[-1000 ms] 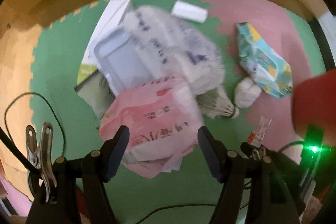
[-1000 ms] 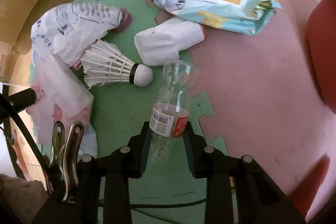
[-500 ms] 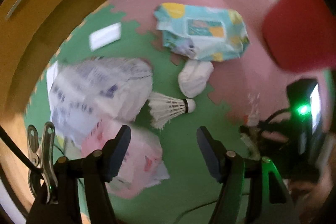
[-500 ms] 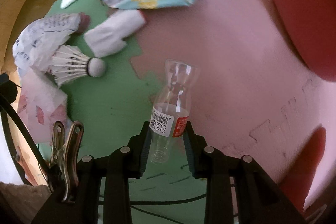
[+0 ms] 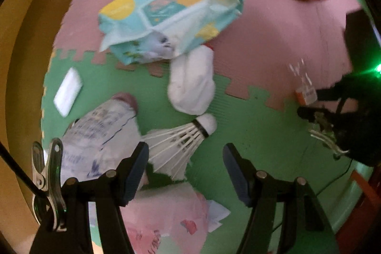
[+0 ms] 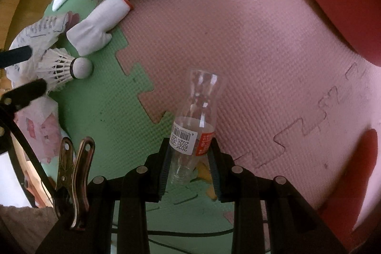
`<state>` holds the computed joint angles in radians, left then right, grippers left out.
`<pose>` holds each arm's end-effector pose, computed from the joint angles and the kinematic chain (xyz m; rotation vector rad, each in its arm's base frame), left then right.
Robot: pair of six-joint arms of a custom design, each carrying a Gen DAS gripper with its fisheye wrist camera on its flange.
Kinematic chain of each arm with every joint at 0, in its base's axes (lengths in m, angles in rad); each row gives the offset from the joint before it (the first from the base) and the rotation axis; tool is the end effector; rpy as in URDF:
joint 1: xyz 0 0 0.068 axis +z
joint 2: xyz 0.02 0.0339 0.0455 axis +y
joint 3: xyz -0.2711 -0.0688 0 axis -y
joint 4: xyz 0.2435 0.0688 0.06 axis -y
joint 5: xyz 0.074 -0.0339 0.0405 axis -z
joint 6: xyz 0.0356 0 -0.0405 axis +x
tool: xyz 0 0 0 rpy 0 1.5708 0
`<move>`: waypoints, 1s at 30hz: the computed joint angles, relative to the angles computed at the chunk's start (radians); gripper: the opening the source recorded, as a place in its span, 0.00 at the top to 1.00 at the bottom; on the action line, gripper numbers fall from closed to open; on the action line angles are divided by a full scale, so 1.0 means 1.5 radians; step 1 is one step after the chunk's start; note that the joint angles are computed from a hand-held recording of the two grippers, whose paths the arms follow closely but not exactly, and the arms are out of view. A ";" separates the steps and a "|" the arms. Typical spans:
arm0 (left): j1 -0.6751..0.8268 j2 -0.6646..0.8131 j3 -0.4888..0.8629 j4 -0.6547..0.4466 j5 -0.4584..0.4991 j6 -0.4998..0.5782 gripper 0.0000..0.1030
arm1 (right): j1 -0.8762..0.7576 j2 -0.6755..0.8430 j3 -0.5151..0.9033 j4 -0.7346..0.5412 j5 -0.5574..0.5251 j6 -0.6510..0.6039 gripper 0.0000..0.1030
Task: Collect trash
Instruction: 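Lower the left tool to the white shuttlecock and close on it while the right tool holds the bottle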
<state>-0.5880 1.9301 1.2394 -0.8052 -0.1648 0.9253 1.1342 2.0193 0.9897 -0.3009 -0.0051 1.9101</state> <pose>0.2940 -0.1890 0.1496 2.1100 2.2489 0.2705 0.1438 0.3086 0.0735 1.1765 2.8815 0.3757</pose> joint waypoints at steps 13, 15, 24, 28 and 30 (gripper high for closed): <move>0.005 0.078 -0.021 0.105 -0.019 -0.017 0.34 | -0.017 0.022 0.015 -0.008 0.000 -0.041 0.69; -0.005 0.072 -0.043 0.125 -0.022 -0.024 0.34 | -0.007 0.014 0.016 -0.023 0.002 -0.038 0.69; -0.026 0.033 -0.169 0.275 -0.053 0.013 0.40 | -0.004 0.014 0.022 -0.031 0.008 -0.041 0.69; -0.029 0.006 -0.200 0.307 -0.061 0.034 0.54 | -0.004 0.015 0.019 -0.028 0.008 -0.041 0.69; -0.025 -0.011 -0.206 0.297 -0.051 0.029 0.56 | -0.004 0.007 0.014 -0.030 0.006 -0.041 0.69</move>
<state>-0.6253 1.9138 0.9310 -0.3593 -0.2410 0.9696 1.1281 2.0303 1.0105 -0.3456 0.0040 1.8491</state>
